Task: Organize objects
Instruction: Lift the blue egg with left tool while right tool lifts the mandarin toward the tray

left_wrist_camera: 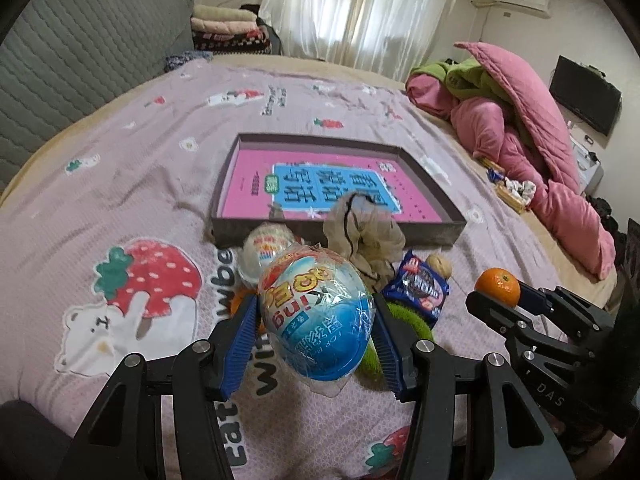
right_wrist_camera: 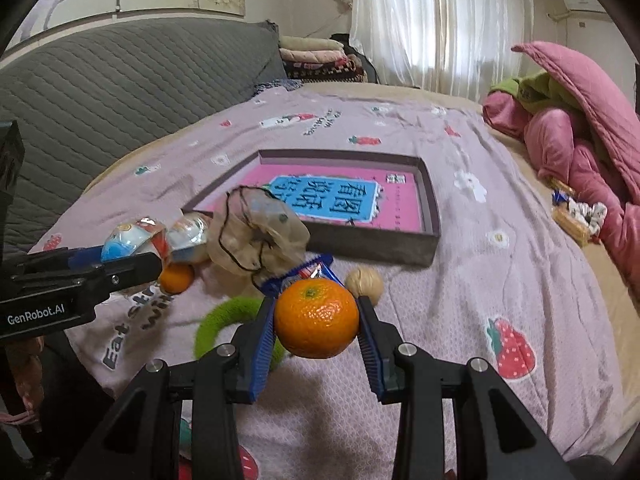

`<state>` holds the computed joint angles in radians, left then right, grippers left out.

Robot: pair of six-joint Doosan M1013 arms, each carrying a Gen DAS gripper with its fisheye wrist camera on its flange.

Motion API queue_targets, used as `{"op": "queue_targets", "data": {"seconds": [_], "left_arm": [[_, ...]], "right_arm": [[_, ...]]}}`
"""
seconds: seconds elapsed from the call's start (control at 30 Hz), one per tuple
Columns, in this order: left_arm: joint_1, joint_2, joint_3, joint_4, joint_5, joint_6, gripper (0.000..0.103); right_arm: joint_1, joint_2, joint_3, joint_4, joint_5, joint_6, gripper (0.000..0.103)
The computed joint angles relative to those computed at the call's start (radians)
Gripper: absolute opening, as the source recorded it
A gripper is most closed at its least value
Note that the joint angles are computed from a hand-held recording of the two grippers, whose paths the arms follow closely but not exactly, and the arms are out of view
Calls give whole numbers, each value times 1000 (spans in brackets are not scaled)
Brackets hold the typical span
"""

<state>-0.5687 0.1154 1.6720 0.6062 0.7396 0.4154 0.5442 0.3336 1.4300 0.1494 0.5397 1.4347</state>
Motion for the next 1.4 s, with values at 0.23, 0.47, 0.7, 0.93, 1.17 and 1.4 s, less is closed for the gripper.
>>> {"op": "queue_targets", "data": {"seconds": [0.23,0.47,0.7,0.93,1.17,1.4], "left_arm": [[19,-2,-17,-8,-8,-4,56],[37,8,-40,-7,-5,-4,56],[52,15,-63,0,-12,-2,56],[56,31,-86,6,-20,30,56],[66,55,-112,8,-25,46,56],[90,77,-131,22,-33,44,56]], "right_arm": [[-5,11,-35,35,-12,-38,39],[-13,22,-60,85,-21,-76,39],[-20,31,-79,115,-32,-95,39],[-24,40,-101,111,-39,-92,39],[-21,65,-142,66,-42,-65,39],[-25,99,-198,55,-35,-63,39]]}}
